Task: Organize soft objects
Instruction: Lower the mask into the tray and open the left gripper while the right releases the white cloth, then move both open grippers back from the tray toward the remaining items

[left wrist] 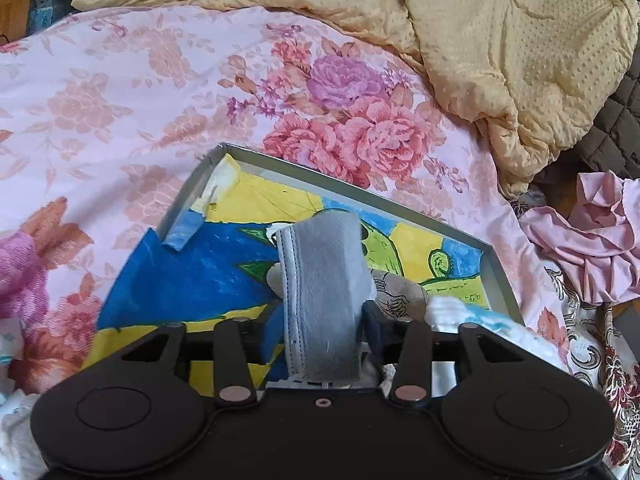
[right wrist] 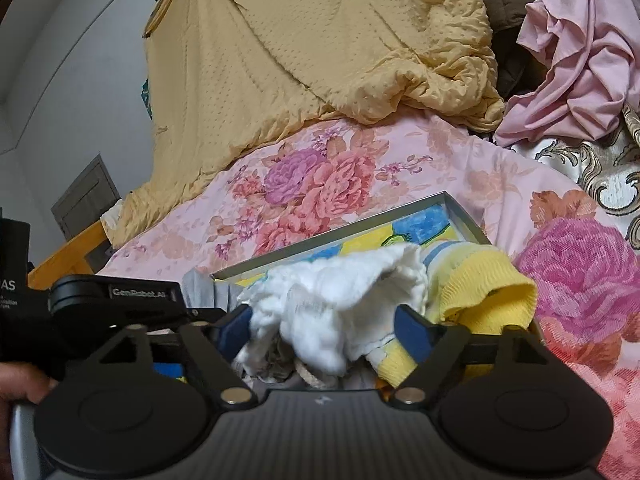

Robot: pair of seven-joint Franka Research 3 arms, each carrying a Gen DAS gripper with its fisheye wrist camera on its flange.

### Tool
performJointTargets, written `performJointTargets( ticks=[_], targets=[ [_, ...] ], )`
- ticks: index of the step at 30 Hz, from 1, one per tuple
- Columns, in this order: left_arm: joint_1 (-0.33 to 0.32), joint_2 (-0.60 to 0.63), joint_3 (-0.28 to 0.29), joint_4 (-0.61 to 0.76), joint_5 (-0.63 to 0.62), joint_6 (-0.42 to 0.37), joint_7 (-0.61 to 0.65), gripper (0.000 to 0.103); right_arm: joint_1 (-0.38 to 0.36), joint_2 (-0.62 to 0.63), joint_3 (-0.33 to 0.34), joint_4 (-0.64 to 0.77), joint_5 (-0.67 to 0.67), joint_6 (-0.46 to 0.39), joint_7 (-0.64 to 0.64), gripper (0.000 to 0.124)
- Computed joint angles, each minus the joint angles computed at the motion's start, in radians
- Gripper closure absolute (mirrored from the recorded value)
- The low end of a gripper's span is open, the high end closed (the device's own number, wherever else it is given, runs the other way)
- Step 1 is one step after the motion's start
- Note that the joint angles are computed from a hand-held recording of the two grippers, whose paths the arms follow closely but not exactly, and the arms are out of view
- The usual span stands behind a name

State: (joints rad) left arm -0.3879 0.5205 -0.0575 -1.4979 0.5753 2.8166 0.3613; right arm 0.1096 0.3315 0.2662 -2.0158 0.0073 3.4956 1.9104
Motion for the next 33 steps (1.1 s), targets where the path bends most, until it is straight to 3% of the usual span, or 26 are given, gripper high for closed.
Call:
performJointTargets(
  ticks=[9, 13, 22, 25, 30, 33],
  targets=[
    [-0.009, -0.089, 0.016, -0.102, 0.074, 0.007, -0.055, 0.035, 0.079, -0.073, -0.068, -0.041, 0.083, -0.053, -0.082, 0.034],
    [-0.005, -0.128, 0.012, -0.147, 0.118, 0.017, -0.075, 0.032, 0.234, -0.117, -0.196, -0.057, 0.228, -0.078, -0.215, 0.034],
    [0.022, -0.227, -0.023, -0.252, 0.171, 0.021, -0.099, 0.029, 0.505, -0.202, -0.392, -0.082, 0.602, -0.082, -0.558, 0.027],
    [0.033, -0.267, -0.035, -0.288, 0.187, 0.02, -0.111, 0.022, 0.532, -0.238, -0.399, -0.098, 0.703, -0.076, -0.65, 0.025],
    [0.062, -0.348, -0.066, -0.377, 0.192, 0.059, -0.122, 0.016, 0.605, -0.295, -0.407, -0.095, 1.023, -0.039, -0.964, 0.022],
    [0.072, -0.401, -0.081, -0.425, 0.23, 0.056, -0.128, 0.013, 0.582, -0.335, -0.364, -0.123, 1.054, -0.018, -0.996, 0.022]
  ],
)
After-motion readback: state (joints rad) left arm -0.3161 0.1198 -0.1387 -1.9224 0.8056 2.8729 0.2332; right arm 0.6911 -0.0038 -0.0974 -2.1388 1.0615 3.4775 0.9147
